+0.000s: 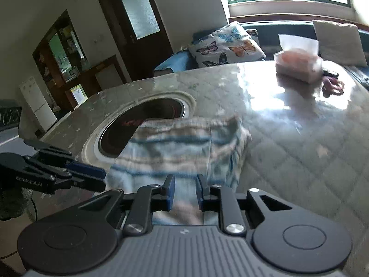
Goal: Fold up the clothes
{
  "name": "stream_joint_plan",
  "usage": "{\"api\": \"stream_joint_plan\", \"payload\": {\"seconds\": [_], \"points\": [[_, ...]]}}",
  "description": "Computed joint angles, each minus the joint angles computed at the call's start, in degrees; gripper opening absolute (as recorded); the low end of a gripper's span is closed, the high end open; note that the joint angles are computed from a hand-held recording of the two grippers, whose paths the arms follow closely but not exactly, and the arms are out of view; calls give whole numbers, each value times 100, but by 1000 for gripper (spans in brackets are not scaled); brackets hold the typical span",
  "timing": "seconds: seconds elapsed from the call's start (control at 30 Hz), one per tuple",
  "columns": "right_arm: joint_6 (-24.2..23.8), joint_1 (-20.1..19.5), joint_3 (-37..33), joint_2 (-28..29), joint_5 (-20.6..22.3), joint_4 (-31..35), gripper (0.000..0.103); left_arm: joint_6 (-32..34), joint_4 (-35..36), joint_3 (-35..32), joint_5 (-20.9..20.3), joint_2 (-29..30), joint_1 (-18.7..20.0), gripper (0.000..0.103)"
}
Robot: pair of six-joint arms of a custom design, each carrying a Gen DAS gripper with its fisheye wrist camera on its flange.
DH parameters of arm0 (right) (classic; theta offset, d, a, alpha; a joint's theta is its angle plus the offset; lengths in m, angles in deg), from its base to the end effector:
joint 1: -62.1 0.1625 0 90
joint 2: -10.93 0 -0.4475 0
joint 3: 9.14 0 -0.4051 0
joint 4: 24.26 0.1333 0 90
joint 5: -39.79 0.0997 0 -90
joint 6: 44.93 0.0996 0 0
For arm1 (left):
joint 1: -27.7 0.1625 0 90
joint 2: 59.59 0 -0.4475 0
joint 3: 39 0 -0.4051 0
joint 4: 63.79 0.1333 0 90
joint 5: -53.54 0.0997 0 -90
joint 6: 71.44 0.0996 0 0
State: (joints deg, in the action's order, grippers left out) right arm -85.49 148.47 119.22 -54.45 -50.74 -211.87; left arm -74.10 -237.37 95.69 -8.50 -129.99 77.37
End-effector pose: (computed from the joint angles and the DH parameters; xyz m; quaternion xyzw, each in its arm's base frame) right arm 0.0999 -0.5165 0.1831 0.3011 -0.9060 0.2741 0.1160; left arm -0.1534 -0.4588 0.1690 0.2705 0.9185 -0.2385 0.1620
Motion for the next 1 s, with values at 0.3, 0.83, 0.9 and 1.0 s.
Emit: {"api": "stream_joint_plan", "payload": {"seconds": [0.3,0.83,0.9,1.0], "points": [[25,0,-468,429,-254,98,20,-66,-195,-790,391,611,503,27],[-4,140,-1210,935,-400,118,26,-84,-278,-1136,611,872,769,27],[23,137,-1270,979,-438,126,26,-37,-382,-1129,569,872,725,27],[86,124,-1372,1061,-506,155,26,4,-453,-1146,491,898,668,27]]}}
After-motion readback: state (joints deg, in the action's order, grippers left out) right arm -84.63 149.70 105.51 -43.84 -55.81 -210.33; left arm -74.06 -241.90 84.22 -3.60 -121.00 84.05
